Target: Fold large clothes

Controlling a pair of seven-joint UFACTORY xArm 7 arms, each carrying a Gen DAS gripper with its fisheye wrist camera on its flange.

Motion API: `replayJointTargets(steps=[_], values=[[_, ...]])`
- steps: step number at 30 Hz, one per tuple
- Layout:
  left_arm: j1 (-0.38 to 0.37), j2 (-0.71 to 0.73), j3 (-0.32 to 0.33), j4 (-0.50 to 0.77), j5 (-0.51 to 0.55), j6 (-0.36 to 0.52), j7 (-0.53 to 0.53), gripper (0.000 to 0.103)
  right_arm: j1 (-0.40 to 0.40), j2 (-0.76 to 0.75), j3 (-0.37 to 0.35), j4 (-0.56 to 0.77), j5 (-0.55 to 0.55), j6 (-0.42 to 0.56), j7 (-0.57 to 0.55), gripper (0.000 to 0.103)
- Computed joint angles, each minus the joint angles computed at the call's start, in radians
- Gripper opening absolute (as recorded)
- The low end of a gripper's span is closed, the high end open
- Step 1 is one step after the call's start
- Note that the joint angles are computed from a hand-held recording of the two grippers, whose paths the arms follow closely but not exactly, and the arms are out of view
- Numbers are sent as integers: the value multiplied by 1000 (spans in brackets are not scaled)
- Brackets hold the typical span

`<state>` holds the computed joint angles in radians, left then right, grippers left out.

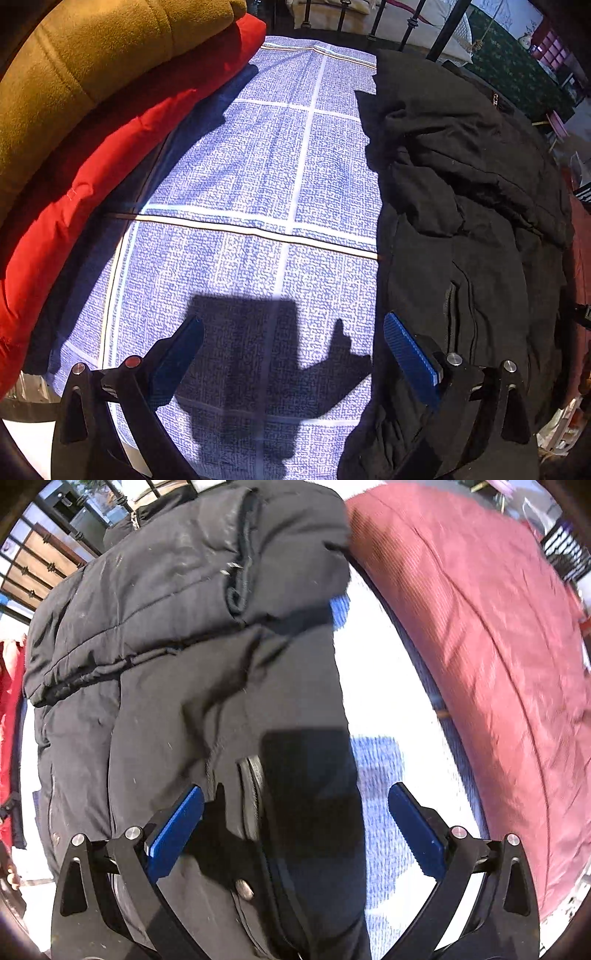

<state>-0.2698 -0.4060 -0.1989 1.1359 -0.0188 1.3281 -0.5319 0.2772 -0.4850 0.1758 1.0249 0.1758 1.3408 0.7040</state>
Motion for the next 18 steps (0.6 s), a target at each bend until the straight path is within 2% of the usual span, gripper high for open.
replayJointTargets(steps=[4,10,12,14,18], values=[[-35,-17,-3,-26,-79,-22,7,95,3,-97,-58,-108,117,-15,-8,98],[-116,-67,5,-105,-248,-51,74,92,15,-259,-102,-260,249,-1,-36,98],[-138,-78,2,-130,-297,-51,83,87,18,-285,-110,-284,274,13,-47,98],[-162,-78,4,-147,-347,-44,99,75,14,-315,-117,-319,296,12,-55,98],[-195,-61,-12,-162,-382,-32,139,69,3,-384,-129,-385,348,-8,-40,98]])
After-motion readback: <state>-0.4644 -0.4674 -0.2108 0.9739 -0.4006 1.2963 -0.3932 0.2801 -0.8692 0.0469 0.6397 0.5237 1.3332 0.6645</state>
